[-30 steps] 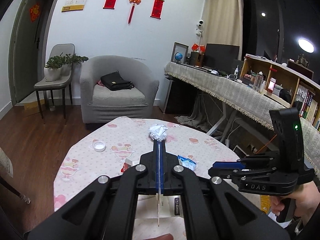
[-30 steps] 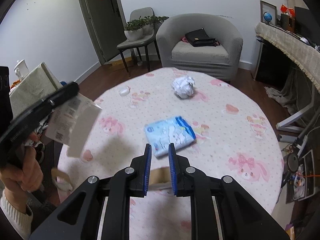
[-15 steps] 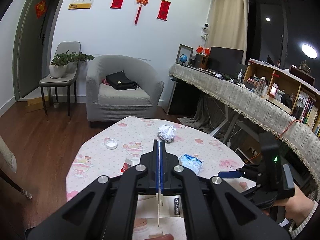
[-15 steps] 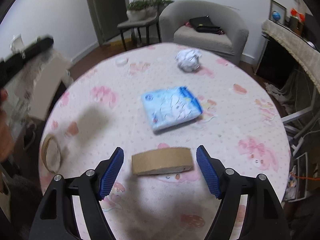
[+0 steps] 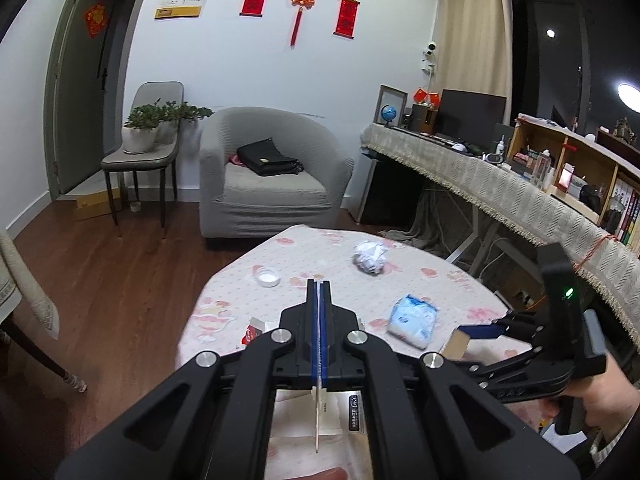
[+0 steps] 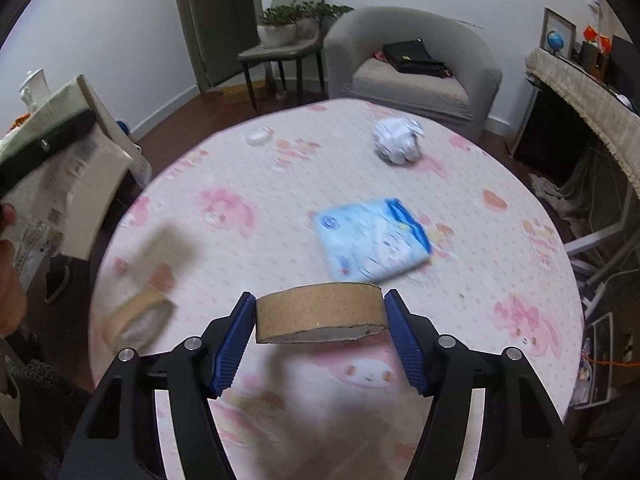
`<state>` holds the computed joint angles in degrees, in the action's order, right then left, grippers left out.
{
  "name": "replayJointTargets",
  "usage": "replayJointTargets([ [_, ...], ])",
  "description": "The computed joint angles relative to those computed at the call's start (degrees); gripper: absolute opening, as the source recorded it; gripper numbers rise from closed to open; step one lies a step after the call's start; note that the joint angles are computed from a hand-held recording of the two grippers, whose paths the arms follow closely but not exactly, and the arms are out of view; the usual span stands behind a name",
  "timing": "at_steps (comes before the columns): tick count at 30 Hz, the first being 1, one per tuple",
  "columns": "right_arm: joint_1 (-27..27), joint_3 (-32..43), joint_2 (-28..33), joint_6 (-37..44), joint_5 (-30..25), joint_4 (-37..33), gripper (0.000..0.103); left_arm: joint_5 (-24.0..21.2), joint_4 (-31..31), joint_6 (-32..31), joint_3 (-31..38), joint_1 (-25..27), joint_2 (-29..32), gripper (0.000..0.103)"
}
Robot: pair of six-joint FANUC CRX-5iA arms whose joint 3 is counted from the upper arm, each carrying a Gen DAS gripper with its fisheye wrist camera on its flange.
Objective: Collect trash
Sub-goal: 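Lift the white card with the left tool while the right tool carries the roll to the bin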
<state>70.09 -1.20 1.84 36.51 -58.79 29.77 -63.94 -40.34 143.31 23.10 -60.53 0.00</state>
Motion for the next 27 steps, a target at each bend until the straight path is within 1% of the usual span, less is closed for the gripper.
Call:
replayJointTargets([
  [8,2.11,5.14,3.52,1.63,2.01,0.3,0.067,-4.76,-0.21,1.62,-3.11,0.35,-3.23,0.002],
  [14,3.53,10.24,7.33,3.4,3.08,-0.45,0.067,-10.27,-0.98,2.59,-5.65,-0.01,-5.88,0.002],
  [18,4.38,13.68,9.98,5.04,3.43,-1.51,0.067,-13.56,0.76,2.89,-8.12,1.18,-8.01,0.002],
  [23,5.39,17.12,12.77,5.96,3.72,-2.44,0.067,-15.8,1.91,3.98,-10.85,2.21,-10.17,0.002],
  [27,6.09,20.22,14.97,7.59,3.78,-3.54,0.067,-16.93,3.48,5.32,-14.92,3.73,-12.98,0.002],
])
